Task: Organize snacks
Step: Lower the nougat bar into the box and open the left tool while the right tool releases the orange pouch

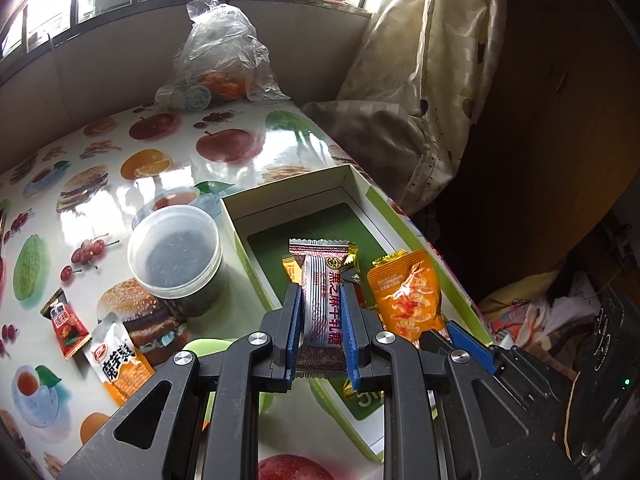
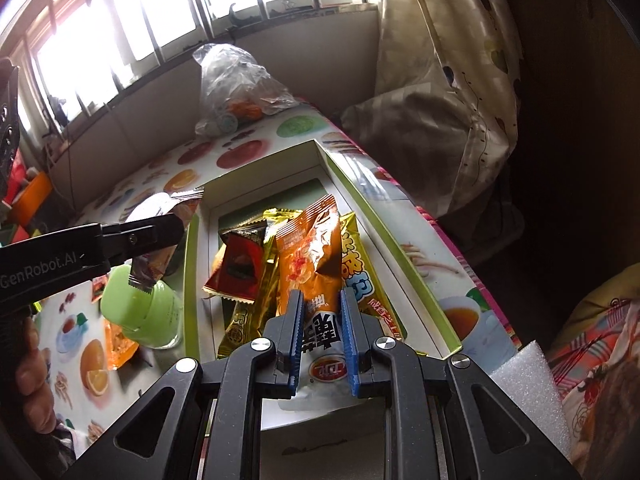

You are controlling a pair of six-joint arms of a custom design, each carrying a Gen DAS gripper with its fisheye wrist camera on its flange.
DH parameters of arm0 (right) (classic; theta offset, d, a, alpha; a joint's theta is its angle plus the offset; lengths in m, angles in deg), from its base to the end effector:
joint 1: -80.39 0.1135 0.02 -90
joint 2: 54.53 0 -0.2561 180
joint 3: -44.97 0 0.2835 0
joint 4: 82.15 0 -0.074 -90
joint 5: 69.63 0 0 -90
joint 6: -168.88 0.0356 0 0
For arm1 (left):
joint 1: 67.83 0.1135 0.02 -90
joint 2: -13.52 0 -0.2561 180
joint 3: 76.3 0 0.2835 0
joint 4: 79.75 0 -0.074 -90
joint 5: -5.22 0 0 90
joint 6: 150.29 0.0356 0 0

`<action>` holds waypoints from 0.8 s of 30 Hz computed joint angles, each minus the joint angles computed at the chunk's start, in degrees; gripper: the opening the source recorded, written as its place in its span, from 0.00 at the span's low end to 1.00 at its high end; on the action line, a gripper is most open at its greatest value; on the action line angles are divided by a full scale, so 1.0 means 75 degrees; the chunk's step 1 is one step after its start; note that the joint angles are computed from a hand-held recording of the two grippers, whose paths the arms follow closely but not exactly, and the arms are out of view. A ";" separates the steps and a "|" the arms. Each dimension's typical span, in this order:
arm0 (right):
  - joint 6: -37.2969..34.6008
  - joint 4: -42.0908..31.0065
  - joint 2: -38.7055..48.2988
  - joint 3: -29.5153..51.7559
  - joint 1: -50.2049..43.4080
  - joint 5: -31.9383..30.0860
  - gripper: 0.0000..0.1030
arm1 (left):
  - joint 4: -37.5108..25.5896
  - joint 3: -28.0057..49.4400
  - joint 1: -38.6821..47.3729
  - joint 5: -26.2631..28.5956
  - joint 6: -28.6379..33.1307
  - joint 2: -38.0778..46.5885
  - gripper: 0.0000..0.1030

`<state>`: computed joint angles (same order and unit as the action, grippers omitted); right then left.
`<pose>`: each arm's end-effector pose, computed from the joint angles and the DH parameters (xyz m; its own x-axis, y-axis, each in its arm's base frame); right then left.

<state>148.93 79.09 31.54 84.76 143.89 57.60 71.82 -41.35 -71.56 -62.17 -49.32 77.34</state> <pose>0.1271 0.2066 0.0713 -0.7007 0.2719 -0.6596 0.1760 0.9618 0.2095 0.2117 -0.0275 0.1165 -0.7735 0.2265 -0.5919 0.4222 0.8807 -0.2148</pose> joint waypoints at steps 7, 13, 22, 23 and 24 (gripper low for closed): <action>0.0115 -0.0014 0.0089 0.0007 0.0062 0.0025 0.17 | 0.0368 0.0081 -0.0491 -0.0318 -0.0219 0.0495 0.19; 0.0088 0.0020 0.0105 0.0008 0.0056 0.0008 0.19 | 0.0676 0.0168 -0.0909 -0.0615 -0.0432 0.0951 0.19; 0.0095 0.0125 0.0131 -0.0027 -0.0012 0.0014 0.22 | 0.1015 0.0250 -0.1134 -0.0813 -0.0626 0.1402 0.19; 0.0082 0.0176 0.0126 -0.0054 -0.0038 0.0012 0.22 | 0.1050 0.0265 -0.1159 -0.0828 -0.0622 0.1450 0.19; 0.0101 0.0177 0.0134 -0.0055 -0.0042 0.0017 0.23 | 0.1050 0.0302 -0.1165 -0.0824 -0.0617 0.1519 0.19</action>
